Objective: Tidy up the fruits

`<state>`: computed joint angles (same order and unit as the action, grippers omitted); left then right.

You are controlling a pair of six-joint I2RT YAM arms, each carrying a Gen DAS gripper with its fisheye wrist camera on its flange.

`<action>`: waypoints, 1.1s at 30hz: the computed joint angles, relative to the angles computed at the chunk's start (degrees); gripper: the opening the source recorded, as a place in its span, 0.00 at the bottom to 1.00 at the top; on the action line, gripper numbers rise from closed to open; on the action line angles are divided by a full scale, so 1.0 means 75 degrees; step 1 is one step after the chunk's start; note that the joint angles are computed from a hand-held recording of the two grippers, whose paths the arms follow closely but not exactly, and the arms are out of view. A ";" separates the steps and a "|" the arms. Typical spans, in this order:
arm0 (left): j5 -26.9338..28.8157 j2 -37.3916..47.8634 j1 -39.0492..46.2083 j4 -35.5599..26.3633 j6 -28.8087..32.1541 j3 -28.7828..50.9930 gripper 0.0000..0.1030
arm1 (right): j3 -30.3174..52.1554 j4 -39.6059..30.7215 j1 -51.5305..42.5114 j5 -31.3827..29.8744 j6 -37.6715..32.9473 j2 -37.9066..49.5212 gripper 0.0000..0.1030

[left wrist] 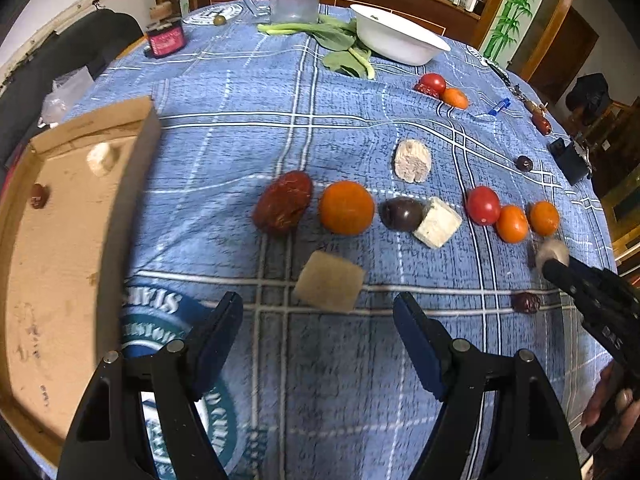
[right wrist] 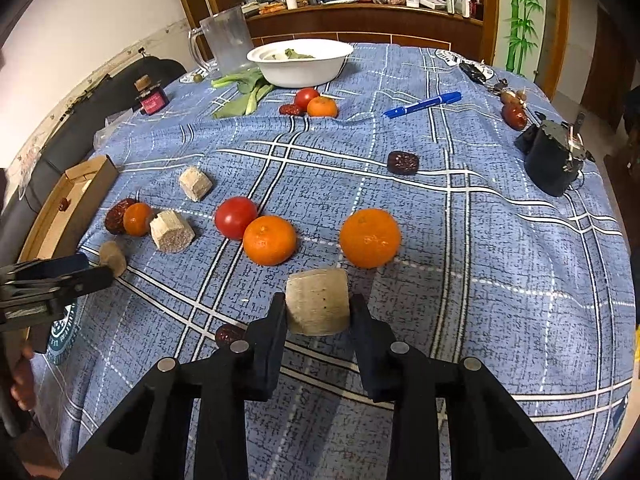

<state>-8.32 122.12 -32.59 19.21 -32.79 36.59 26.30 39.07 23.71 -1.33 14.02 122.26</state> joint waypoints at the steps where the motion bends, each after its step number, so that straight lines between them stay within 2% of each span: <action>1: 0.0057 0.0140 0.0014 0.0072 -0.0024 0.0075 0.74 | -0.0070 0.0015 -0.0005 0.0004 0.0006 -0.0077 0.32; 2: 0.0195 0.0307 0.0061 0.0174 -0.0018 0.0150 0.70 | -0.0152 0.0055 -0.0002 0.0024 0.0013 -0.0154 0.32; 3: -0.0063 0.0317 -0.0056 0.0329 -0.0005 0.0102 0.52 | -0.0193 0.0048 0.0001 0.0033 0.0009 -0.0221 0.32; 4: -0.0157 0.0318 -0.0127 0.0335 0.0089 0.0109 0.46 | -0.0272 0.0053 0.0018 0.0052 0.0019 -0.0320 0.32; 5: -0.0136 0.0318 -0.0158 0.0376 0.0190 0.0095 0.33 | -0.0381 0.0110 0.0033 0.0068 0.0049 -0.0421 0.32; 6: -0.0081 0.0286 -0.0138 0.0431 0.0250 0.0043 0.31 | -0.0451 0.0118 0.0056 0.0084 0.0080 -0.0513 0.32; 9: 0.0336 0.0168 -0.0025 0.0713 0.0250 -0.0209 0.31 | -0.0661 0.0173 0.0151 0.0190 0.0194 -0.0751 0.32; 23: 0.0676 -0.1817 -0.0467 0.1455 0.0287 -0.2129 0.31 | -0.1387 -0.0067 0.1437 0.1055 0.1161 -0.1715 0.32; 28: 0.0803 -0.2564 -0.0248 0.1509 0.0438 -0.2737 0.31 | -0.1101 -0.0500 0.2201 0.1365 0.1579 -0.1757 0.32; 33: 0.0992 -0.3545 0.0401 0.1459 0.0761 -0.3448 0.32 | -0.0320 -0.1153 0.2887 0.1500 0.1817 -0.1653 0.32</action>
<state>-0.88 95.53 -29.58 30.16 -27.08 10.72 23.90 30.42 45.36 9.93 27.65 109.86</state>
